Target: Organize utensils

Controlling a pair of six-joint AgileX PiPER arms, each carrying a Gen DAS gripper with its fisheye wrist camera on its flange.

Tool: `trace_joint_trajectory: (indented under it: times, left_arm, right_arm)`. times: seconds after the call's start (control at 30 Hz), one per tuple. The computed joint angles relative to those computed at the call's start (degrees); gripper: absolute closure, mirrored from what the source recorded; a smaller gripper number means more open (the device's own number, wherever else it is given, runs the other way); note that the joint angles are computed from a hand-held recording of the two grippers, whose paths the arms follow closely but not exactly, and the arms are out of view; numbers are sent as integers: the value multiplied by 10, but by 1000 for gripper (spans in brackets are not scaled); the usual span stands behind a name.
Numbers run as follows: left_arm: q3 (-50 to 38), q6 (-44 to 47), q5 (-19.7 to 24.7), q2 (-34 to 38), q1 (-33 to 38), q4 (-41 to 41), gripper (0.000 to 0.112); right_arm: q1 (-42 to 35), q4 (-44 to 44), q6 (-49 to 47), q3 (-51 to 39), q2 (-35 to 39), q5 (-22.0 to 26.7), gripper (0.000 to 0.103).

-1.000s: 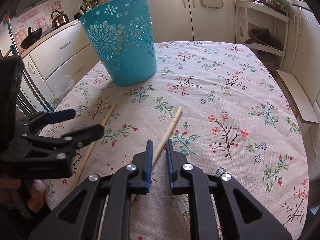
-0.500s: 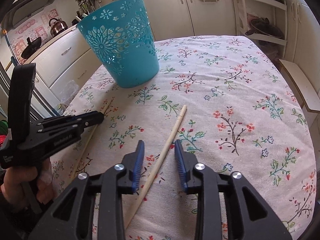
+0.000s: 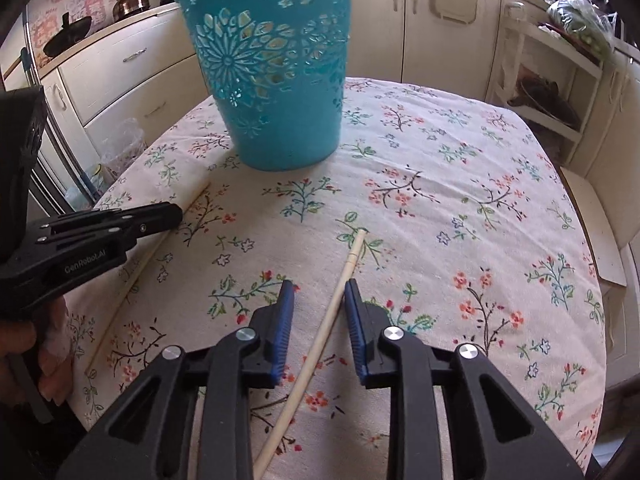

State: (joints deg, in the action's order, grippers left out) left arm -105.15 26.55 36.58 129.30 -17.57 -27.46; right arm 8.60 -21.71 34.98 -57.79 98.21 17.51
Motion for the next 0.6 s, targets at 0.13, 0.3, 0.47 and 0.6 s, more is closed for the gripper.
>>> trace_joint_trajectory:
  times: [0.13, 0.3, 0.47, 0.6]
  left_arm:
    - [13, 17, -11, -6, 0, -11, 101]
    - [18, 24, -14, -9, -2, -11, 88]
    - [17, 18, -14, -8, 0, -15, 80]
    - [15, 18, -12, -8, 1, -14, 76]
  right_arm:
    - [-8, 37, -33, 0, 1, -9, 76]
    - [-5, 10, -6, 1, 2, -9, 76]
    - [-5, 7, -2, 3, 1, -12, 76]
    - [-9, 32, -22, 7, -2, -17, 75]
